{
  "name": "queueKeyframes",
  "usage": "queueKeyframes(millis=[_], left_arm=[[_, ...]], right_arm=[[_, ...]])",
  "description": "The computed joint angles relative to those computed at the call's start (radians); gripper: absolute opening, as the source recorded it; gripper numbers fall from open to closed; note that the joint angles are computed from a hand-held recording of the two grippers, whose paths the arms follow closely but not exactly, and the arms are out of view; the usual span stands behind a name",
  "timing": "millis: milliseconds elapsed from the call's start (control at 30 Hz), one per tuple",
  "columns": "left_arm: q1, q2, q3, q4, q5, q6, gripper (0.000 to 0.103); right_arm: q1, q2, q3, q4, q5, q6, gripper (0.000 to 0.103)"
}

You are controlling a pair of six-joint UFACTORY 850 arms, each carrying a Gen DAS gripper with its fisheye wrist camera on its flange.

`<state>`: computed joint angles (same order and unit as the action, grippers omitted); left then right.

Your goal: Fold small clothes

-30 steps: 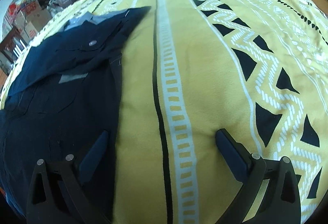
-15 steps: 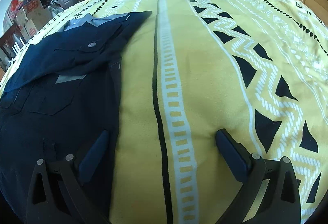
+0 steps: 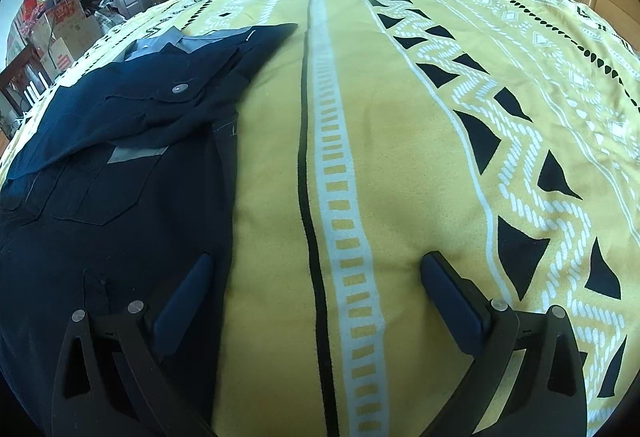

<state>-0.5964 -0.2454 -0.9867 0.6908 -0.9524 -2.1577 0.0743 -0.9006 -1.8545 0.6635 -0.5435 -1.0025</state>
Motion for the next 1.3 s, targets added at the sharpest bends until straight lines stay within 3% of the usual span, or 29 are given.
queueKeyframes(millis=[267, 433, 533, 667, 800, 967, 1067, 1200, 1300], left_arm=[[0.001, -0.003, -0.004, -0.004, -0.003, 0.004, 0.103], [0.010, 0.000, -0.005, -0.017, 0.004, 0.025, 0.103], [0.007, 0.014, 0.000, -0.009, 0.010, 0.020, 0.102], [-0.046, 0.094, 0.058, 0.096, -0.003, -0.138, 0.098], [-0.127, 0.173, 0.090, 0.162, -0.098, -0.240, 0.098], [-0.262, 0.227, 0.068, 0.211, -0.202, -0.184, 0.099], [-0.329, 0.259, 0.098, 0.241, -0.088, -0.193, 0.099], [-0.370, 0.236, 0.124, 0.239, 0.084, -0.208, 0.095], [-0.368, 0.209, 0.136, 0.230, 0.203, -0.194, 0.076]], right_arm=[[-0.005, -0.012, -0.025, 0.008, -0.032, 0.015, 0.103], [0.011, -0.027, -0.062, -0.093, -0.044, 0.095, 0.103], [0.016, -0.076, -0.153, -0.174, -0.124, 0.167, 0.103], [0.022, -0.086, -0.186, -0.236, -0.162, 0.178, 0.103], [0.023, -0.066, -0.168, -0.267, -0.161, 0.155, 0.103], [0.015, 0.052, -0.026, -0.236, -0.123, 0.021, 0.098], [-0.010, 0.158, 0.099, -0.142, -0.146, -0.117, 0.098], [-0.046, 0.294, 0.265, -0.058, -0.238, -0.250, 0.097], [-0.068, 0.359, 0.361, -0.052, -0.327, -0.282, 0.085]])
